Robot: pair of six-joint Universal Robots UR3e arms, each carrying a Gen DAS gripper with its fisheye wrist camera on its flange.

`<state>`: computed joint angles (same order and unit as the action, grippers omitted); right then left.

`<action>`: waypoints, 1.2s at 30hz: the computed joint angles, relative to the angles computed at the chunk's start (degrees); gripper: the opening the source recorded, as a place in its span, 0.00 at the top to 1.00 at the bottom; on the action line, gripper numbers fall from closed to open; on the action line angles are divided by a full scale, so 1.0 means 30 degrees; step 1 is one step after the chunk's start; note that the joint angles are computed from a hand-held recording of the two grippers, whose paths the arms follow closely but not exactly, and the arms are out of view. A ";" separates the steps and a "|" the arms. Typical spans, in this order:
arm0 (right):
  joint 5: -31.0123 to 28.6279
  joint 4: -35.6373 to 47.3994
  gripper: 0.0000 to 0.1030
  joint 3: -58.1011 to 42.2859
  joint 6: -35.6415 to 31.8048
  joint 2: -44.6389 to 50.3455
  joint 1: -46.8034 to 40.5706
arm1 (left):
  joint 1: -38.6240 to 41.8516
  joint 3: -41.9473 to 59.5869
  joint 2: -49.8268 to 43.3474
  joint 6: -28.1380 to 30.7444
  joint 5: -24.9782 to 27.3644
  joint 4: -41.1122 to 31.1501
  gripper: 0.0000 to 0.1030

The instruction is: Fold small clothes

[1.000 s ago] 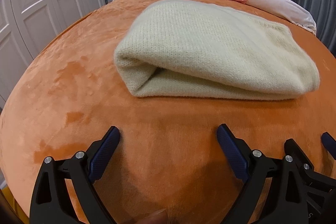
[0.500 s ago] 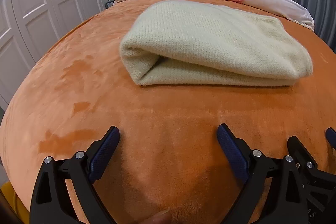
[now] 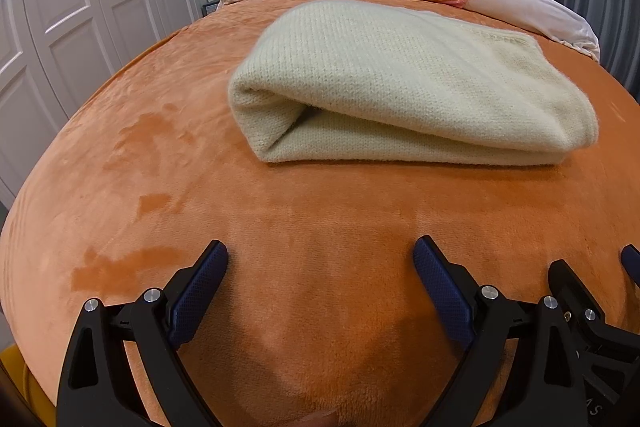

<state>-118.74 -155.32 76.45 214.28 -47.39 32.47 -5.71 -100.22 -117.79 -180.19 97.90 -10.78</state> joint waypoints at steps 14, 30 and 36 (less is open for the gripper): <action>0.0039 -0.0023 0.04 0.0008 -0.0033 0.0004 -0.0032 | 0.0024 -0.0011 -0.0003 0.0017 -0.0013 0.0014 0.10; 0.0017 -0.0035 0.04 0.0013 -0.0017 0.0013 -0.0015 | 0.0032 -0.0033 -0.0007 0.0019 -0.0027 0.0048 0.10; 0.0010 -0.0046 0.04 0.0013 -0.0023 0.0022 -0.0012 | -0.0014 -0.0095 -0.0139 -0.0055 0.0100 0.0362 0.10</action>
